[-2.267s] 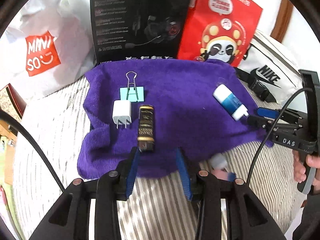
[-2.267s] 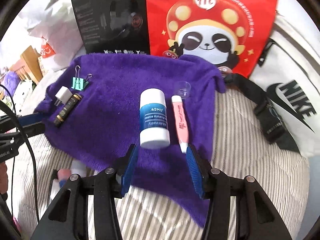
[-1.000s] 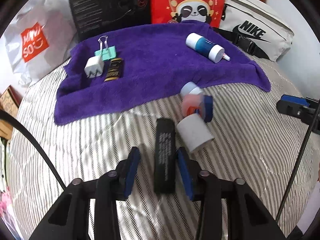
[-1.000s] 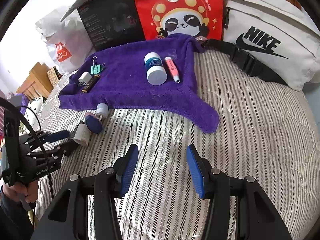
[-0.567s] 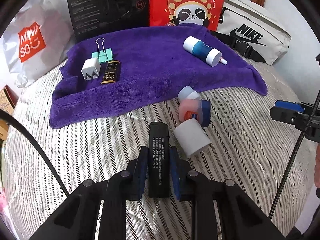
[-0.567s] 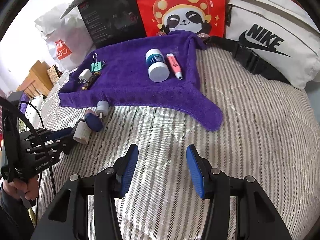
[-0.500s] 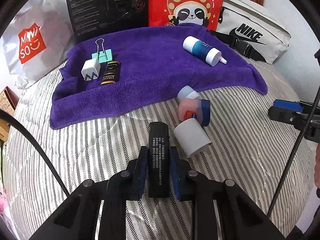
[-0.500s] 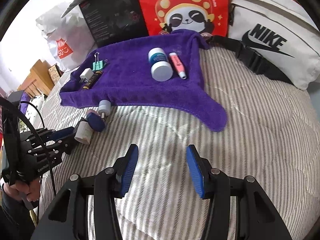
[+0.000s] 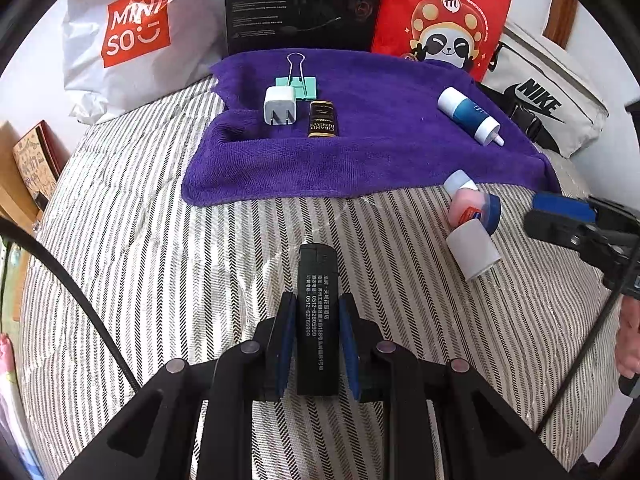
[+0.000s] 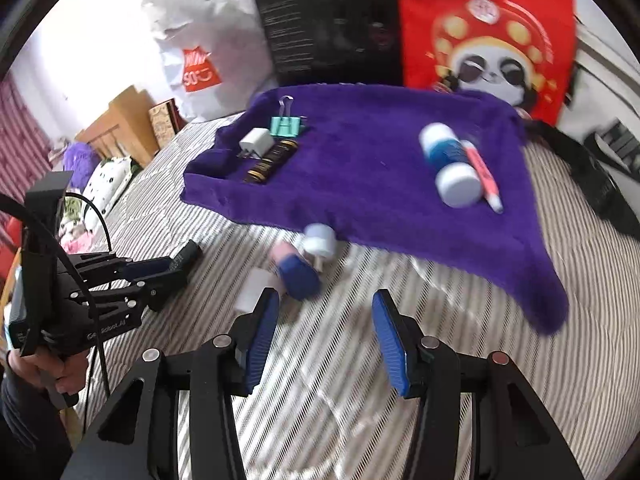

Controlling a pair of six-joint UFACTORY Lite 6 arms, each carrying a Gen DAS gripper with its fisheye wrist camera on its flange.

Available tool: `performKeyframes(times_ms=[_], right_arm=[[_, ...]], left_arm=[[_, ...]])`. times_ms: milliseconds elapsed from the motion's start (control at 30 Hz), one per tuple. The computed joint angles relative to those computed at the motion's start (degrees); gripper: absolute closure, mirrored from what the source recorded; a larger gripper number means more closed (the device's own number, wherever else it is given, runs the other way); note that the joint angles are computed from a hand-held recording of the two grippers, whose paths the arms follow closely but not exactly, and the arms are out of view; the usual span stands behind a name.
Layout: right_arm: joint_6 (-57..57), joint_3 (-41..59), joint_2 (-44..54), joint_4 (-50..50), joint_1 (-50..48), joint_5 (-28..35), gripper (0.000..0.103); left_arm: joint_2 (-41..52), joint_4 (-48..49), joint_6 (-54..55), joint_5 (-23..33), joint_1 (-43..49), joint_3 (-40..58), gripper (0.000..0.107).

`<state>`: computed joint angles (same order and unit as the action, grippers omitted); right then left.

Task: Organize rigid objects
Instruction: 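Close the right tool on the blue-capped pink lip balm while the left holds the case, then carry the lip balm and the black case onto the purple towel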

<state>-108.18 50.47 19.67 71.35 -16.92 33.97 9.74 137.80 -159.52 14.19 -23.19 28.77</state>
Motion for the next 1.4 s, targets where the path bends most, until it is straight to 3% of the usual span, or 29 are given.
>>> performKeyframes(times_ms=[133,367,533,800,900,1033,1267,1400], right_arm=[[-0.3,1.29,1.73,1.59,3.51,-2.01,0.065],[-2.73,2.01,3.98,4.19,7.69,-6.22,0.076],[-4.03,2.35,4.78,4.87,8.85,-6.65,0.078],[-5.42,-4.04,-3.66,1.15,1.12,-7.07,0.079],[-5.31,-3.43,-2.4,-0.14,-3.66,-7.71,0.079],[-3.21,-1.37,-0.1,-3.06,-7.23,-4.09,0.079],[-4.85,-2.81,0.88,-1.84,-3.2,-8.02,0.08],[-15.6,-5.84,0.77,8.55,-3.64,-7.68,0.082]], left_arm=[[0.08,-4.98,4.24,1.58,-1.68,-0.25,0.086],[-1.95,14.64,-13.3,1.39,2.06,-2.74,0.086],[-2.67,20.18,-18.2,2.15,3.12,-3.9,0.086],[-2.39,15.37,-14.31,2.94,1.83,-3.84,0.085],[-2.42,15.05,-14.14,3.36,1.55,-4.05,0.085],[-2.47,16.26,-15.16,2.78,1.92,-3.91,0.085],[-2.35,15.79,-14.93,2.55,1.92,-3.66,0.085],[-2.34,15.47,-15.21,3.27,1.66,-3.9,0.086]])
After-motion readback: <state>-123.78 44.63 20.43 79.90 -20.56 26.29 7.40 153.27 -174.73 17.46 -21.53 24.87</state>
